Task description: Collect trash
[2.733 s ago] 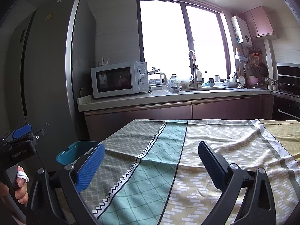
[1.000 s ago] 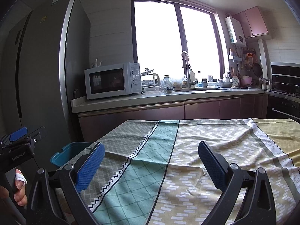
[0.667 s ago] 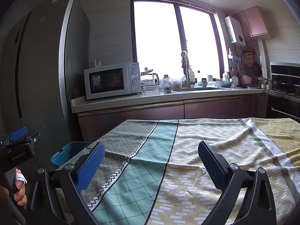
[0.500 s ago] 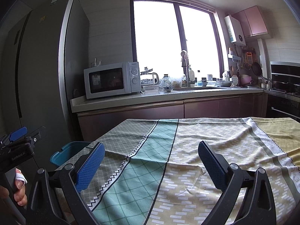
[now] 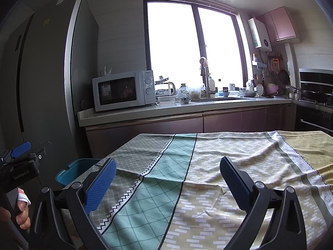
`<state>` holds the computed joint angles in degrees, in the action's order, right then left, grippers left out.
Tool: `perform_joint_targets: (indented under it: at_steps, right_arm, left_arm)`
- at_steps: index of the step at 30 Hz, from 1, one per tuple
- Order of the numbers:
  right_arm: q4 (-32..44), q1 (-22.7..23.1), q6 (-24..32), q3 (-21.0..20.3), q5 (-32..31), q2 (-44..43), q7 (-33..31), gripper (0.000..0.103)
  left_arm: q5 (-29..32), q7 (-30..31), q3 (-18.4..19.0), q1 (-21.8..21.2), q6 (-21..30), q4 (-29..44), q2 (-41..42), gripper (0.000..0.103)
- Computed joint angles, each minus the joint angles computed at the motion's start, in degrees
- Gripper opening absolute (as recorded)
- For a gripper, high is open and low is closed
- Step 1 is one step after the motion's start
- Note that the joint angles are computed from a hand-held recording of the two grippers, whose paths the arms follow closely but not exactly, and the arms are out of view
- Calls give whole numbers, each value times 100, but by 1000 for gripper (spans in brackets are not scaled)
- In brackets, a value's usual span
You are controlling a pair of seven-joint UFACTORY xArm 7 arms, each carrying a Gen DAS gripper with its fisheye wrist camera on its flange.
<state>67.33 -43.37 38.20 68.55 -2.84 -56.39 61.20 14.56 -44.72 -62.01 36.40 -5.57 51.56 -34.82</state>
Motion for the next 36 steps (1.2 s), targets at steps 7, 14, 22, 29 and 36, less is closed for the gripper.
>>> perform_joint_targets:
  at_steps: [7,14,22,29,36]
  right_arm:
    - [9,13,30,-30,-3,-7,-13,96]
    - [15,10,42,-30,-2,-11,-16,96]
    - [50,-11,80,-22,20,-12,-18,96]
    - [73,-48,95,-4,51,-27,-28,96]
    - [61,-53,96,-6,83,-49,-33,96]
  left_arm:
    - [4,31,-15,7,15,45,39,97]
    - [19,54,13,-19,44,75,75,97]
    - [36,68,-2,-7,60,102,88,97]
    - [73,79,10,-40,115,144,140,97]
    - [117,74,-45,-14,176,199,195,97]
